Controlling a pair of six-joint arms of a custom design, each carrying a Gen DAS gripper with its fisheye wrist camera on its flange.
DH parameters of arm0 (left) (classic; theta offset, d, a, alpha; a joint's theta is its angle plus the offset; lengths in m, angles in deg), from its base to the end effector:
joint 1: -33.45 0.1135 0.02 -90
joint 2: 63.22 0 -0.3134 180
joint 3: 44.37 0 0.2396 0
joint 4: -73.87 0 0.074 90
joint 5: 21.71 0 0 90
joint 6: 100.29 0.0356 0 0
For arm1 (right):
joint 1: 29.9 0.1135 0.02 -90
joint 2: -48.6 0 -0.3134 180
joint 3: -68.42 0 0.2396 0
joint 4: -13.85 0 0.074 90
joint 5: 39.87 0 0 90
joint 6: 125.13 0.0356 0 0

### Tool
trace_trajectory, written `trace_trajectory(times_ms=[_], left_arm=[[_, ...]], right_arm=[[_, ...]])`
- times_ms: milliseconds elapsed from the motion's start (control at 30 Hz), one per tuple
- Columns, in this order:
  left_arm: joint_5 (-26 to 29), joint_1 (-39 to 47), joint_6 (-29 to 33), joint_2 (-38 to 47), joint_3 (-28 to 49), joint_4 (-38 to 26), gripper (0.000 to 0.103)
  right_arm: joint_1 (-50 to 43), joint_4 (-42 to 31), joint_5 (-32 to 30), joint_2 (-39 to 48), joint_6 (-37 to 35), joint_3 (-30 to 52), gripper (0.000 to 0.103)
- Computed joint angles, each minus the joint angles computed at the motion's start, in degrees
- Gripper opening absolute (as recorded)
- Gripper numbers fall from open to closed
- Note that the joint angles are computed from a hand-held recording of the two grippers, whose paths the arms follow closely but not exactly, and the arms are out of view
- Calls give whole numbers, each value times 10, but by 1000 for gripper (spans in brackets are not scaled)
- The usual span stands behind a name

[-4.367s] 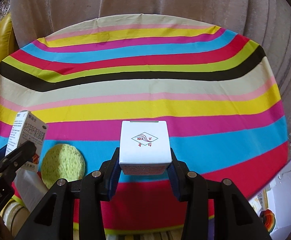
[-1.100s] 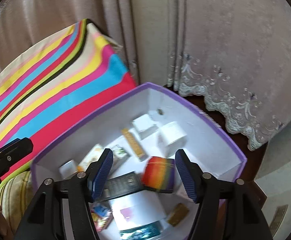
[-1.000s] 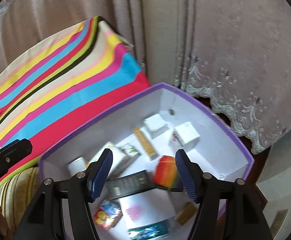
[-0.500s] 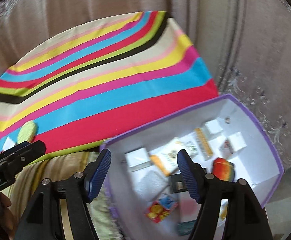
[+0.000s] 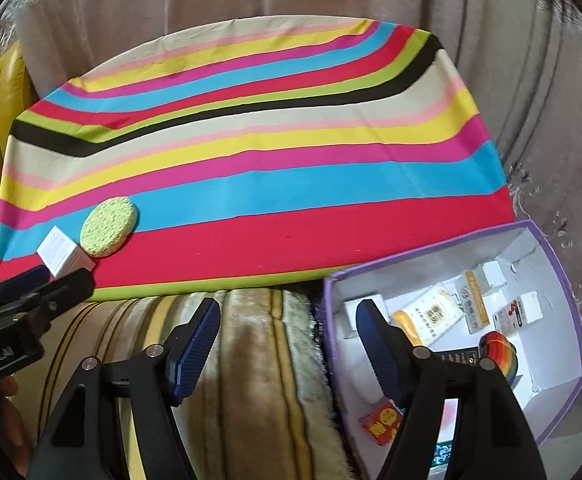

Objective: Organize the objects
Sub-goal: 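Move both tools back to the green sponge and white leaflet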

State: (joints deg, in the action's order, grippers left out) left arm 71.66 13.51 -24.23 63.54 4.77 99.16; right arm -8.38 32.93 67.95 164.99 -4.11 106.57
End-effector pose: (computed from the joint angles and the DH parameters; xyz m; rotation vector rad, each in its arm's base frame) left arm 0.3056 -0.1131 0.0438 0.1565 2.5057 -0.3202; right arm 0.2491 0.0865 0.0670 0.3180 2.5083 -0.0467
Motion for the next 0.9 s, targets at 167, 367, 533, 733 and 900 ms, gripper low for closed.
trace_trajectory(times_ms=[167,367,533,733,900], left_arm=[[18,61,24,-1,-29,26,87],[50,115,71,2,-18,-2,89],[61,130,132,10,18,-45,92],[38,118,197,29,86,-119,96],[29,118,219,57,141,-178,98]], right_arm=[[19,-35,3,18,0,39,72],[29,-59,-8,33,-3,75,74],[39,-77,-11,51,-11,109,75],[44,-97,-15,71,-15,143,75],[46,-111,-17,85,-17,172,75]])
